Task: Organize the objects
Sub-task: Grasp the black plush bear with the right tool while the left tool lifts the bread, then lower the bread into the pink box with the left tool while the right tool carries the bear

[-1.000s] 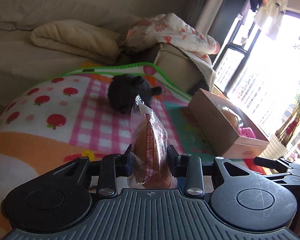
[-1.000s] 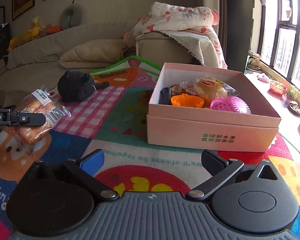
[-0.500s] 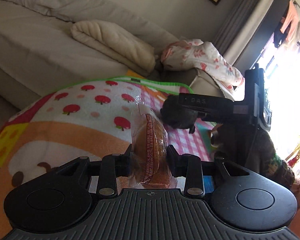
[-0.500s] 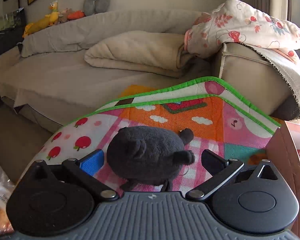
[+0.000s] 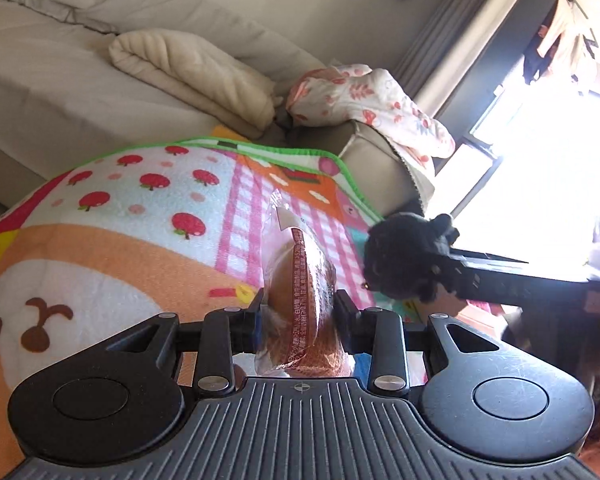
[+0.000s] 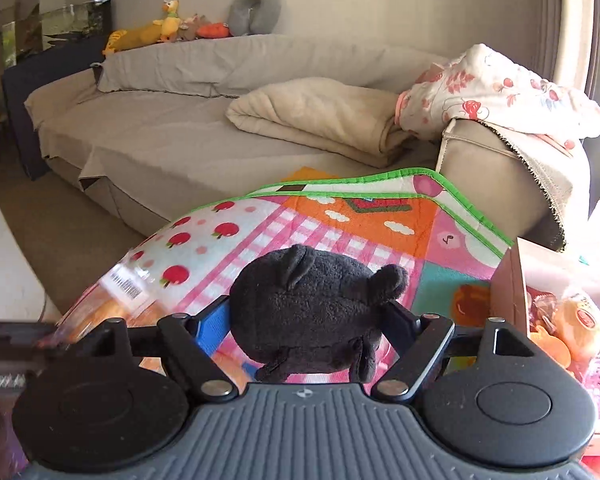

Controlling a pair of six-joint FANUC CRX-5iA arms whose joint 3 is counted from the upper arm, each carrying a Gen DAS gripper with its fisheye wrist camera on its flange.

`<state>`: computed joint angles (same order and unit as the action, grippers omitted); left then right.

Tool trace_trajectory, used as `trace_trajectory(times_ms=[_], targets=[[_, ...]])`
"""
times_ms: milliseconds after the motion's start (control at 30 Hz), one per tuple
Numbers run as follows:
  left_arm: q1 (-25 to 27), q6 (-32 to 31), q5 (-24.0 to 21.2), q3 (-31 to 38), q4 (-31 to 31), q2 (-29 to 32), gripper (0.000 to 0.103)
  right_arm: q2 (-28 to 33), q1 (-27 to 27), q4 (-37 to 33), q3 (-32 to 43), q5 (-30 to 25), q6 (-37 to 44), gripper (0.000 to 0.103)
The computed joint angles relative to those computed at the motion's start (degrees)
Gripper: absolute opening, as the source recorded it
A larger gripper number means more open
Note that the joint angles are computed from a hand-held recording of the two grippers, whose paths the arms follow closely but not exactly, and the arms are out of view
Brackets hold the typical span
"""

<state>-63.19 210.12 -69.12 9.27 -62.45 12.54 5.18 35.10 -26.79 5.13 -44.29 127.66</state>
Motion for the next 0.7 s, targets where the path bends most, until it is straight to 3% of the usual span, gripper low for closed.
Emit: trace_trajectory(times_ms=[133,233,300,433,500,600,700], targets=[[1.0,-4.3,4.3,2.1,1.4,1.4,0.037,-4.7,-8.0,-7.7,-3.2,-6.6,11.0,0.079],[3.1,-9.5,9.2,4.1,4.6,3.2,0.037,-7.4,-12.9,-9.2,-6.8,-8.2,16.2,0.081],[4.6,-12.1,12.3,5.3,6.9,4.3,0.037,-9.1,-14.2,-6.5,-10.0,-6.0,15.0,0.082],[6.1,-18.9,16.3,8.3,10.6,7.0,0.037,-12.2,-17.4,-5.5,-15.3,-0.5,15.7,0.102],[6.7,-21.7,18.0,9.1,12.4,7.8,0.037,-13.4,-18.5,-6.2,-17.6,3.5,17.6,0.103],[7.1,-26.3,18.1,10.6,15.1,8.9,0.037,-14.0,-19.2,-6.2,-18.3,5.0,17.8,0.103],[7.3,-27.8,18.3,11.2,16.2,9.2,0.037,-16.8,-15.6,0.5,-23.1,11.6,14.6,0.103]])
